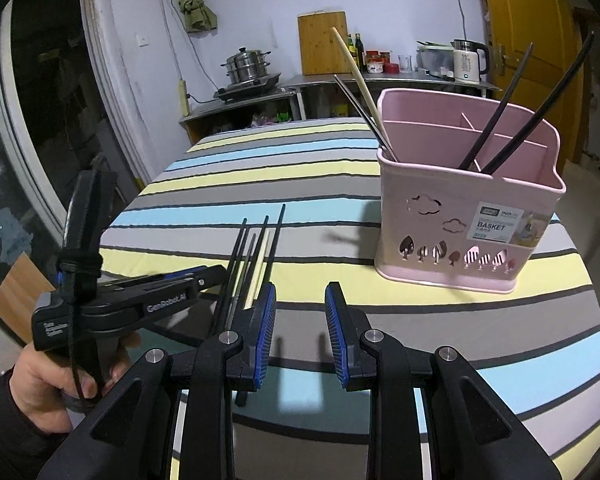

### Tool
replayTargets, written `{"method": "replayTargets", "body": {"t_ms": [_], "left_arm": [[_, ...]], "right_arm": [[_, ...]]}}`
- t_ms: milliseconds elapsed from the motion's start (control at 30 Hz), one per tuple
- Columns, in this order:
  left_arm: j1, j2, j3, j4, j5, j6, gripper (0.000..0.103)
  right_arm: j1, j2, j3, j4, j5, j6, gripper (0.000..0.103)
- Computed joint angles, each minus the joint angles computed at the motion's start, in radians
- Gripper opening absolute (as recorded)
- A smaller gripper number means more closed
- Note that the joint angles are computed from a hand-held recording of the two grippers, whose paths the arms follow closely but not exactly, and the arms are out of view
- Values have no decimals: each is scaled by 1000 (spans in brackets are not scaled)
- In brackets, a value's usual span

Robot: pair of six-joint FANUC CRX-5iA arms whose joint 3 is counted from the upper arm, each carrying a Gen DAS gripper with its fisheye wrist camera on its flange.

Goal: Organize utensils
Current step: 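Move both open grippers back toward the remaining chopsticks, then lower both grippers around the next black chopsticks on the cloth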

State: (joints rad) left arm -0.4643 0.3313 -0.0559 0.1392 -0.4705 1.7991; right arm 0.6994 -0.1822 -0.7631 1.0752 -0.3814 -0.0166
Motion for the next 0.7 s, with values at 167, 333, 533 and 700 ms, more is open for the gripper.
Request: {"method": "replayTargets", "body": {"t_ms": [167, 333, 533, 700], "left_arm": [[-38, 15, 79, -189, -63, 132, 25], [-50, 23, 119, -275, -109, 192, 27], [-34, 7, 97, -241, -117, 92, 24], [9, -14, 60, -169, -118, -27, 13]], "right_arm": [[-6, 11, 10, -19, 7, 13, 26], [-3, 16, 19, -42, 8, 33, 26], [4, 17, 22, -54, 5, 48, 26], [1, 44, 43, -75, 17, 85, 26]]}}
